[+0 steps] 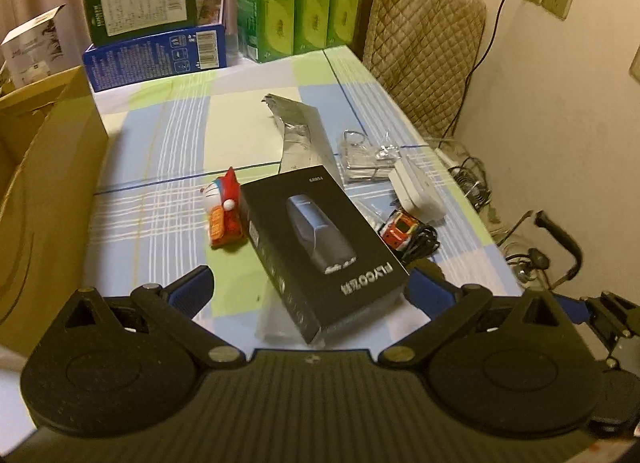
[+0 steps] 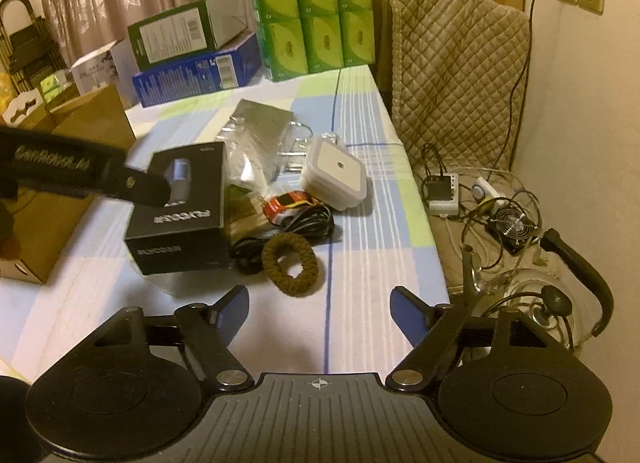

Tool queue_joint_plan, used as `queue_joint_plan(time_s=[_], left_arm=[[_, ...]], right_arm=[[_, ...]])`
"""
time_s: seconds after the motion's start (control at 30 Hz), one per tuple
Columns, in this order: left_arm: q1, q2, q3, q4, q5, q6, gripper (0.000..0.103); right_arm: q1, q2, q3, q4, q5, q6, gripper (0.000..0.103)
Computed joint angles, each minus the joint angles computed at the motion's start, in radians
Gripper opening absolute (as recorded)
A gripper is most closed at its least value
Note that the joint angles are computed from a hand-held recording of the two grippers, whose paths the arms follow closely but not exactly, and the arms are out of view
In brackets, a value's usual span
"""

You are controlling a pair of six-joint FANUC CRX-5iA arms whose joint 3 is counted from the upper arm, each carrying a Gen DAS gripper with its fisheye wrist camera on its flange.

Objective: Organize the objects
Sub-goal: 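Grasp the black FLYCO box with the left tool while the right tool grasps the brown hair tie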

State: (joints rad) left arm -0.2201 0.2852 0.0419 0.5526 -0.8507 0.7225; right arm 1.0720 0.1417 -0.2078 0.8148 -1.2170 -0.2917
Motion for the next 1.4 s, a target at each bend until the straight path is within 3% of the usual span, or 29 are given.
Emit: queue_joint_plan(time_s=[0.23, 0.43, 0.77, 0.87, 1.07, 1.4], left_arm=[[-0.053, 0.092, 0.114, -0.094, -0.030, 0.096, 0.102], [-0.076, 0.134, 0.168, -0.162, -0.033, 0.110, 0.100], [-0.014, 0.169, 0.227, -0.115, -0.107, 0.021, 0.090], [-0.021, 0.196, 0.283, -0.142, -0.147, 0.071, 0.089], [-0.064, 0.203, 0.290, -0.184, -0.128, 0.110, 0.097], [-0.084, 0.214, 0.308, -0.219, -0.126, 0.171, 0.099]], right_arm=[[-0.018, 0.008, -0.008, -0.020, 0.014, -0.007, 0.075], [-0.033, 0.016, -0.007, -0.026, 0.048, 0.017, 0.075], [-0.084, 0.057, 0.007, 0.022, 0.122, 0.116, 0.073], [-0.094, 0.074, 0.022, 0.009, 0.114, 0.158, 0.073], [-0.103, 0.078, 0.017, -0.006, 0.133, 0.154, 0.073], [-0.101, 0.085, 0.025, -0.009, 0.134, 0.147, 0.073]])
